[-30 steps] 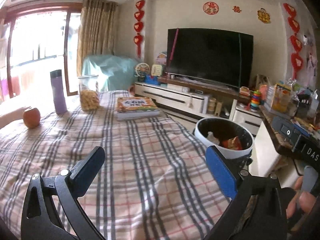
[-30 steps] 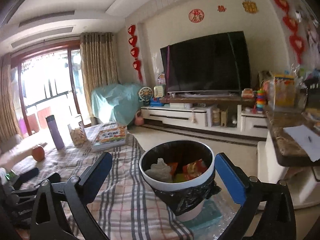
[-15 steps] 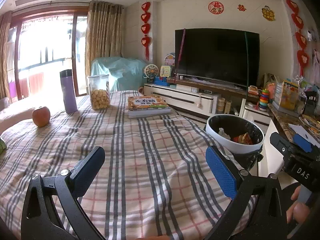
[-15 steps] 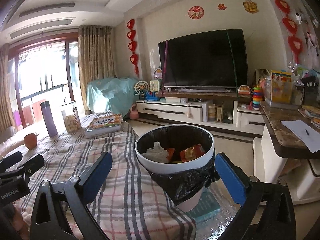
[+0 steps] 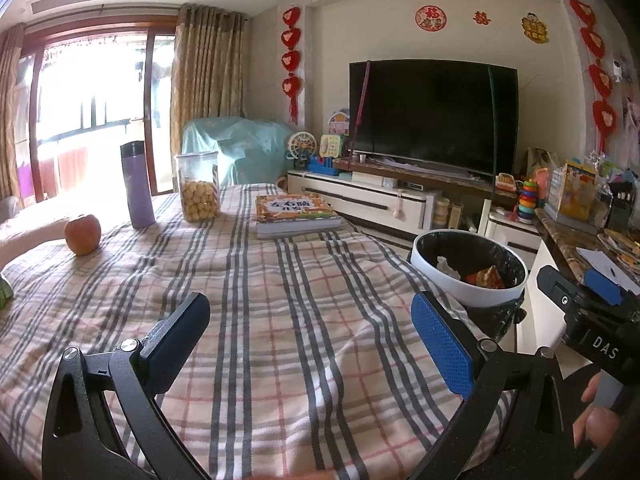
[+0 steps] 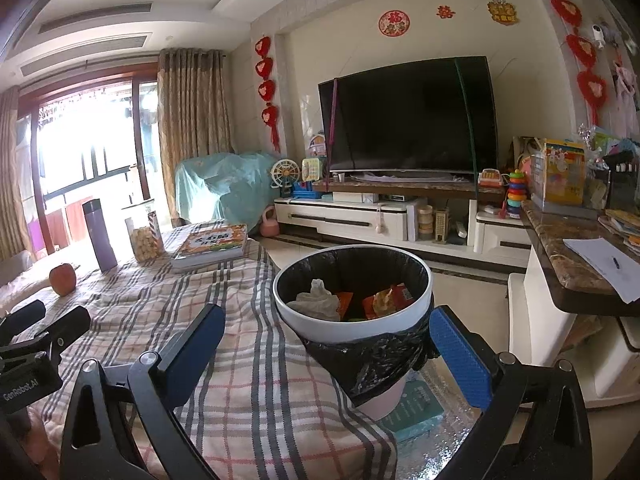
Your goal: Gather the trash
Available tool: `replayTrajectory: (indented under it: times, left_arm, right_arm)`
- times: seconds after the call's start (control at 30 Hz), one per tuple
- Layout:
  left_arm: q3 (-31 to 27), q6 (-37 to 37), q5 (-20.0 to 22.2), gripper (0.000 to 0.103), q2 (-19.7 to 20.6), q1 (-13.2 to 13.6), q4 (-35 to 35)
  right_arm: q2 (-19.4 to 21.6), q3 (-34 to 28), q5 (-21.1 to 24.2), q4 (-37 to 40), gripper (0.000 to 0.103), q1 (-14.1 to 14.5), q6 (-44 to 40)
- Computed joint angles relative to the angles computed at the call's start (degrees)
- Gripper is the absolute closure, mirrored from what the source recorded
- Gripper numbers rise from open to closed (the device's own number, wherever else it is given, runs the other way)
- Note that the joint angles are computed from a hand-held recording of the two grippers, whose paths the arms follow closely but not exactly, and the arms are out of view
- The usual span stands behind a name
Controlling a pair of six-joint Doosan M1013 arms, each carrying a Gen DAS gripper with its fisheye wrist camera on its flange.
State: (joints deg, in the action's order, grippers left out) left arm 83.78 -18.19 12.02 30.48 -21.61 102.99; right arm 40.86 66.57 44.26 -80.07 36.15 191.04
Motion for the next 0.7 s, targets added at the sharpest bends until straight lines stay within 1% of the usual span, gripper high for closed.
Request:
replayTrajectory:
  times: [0.17,0.7]
  left_arm:
    - [0.1,-1.3,0.4,0.0,0.0,0.0,1.3]
    - [0.2,-1.0,0.0,0.0,0.0,-0.1,1.4]
  right_arm:
    - [-0.1,0.1,-0.3,-0.3,0.0,0.0,0.3]
    - [-0.3,0.2,-0.7,-0.2,0.0,0.2,0.6]
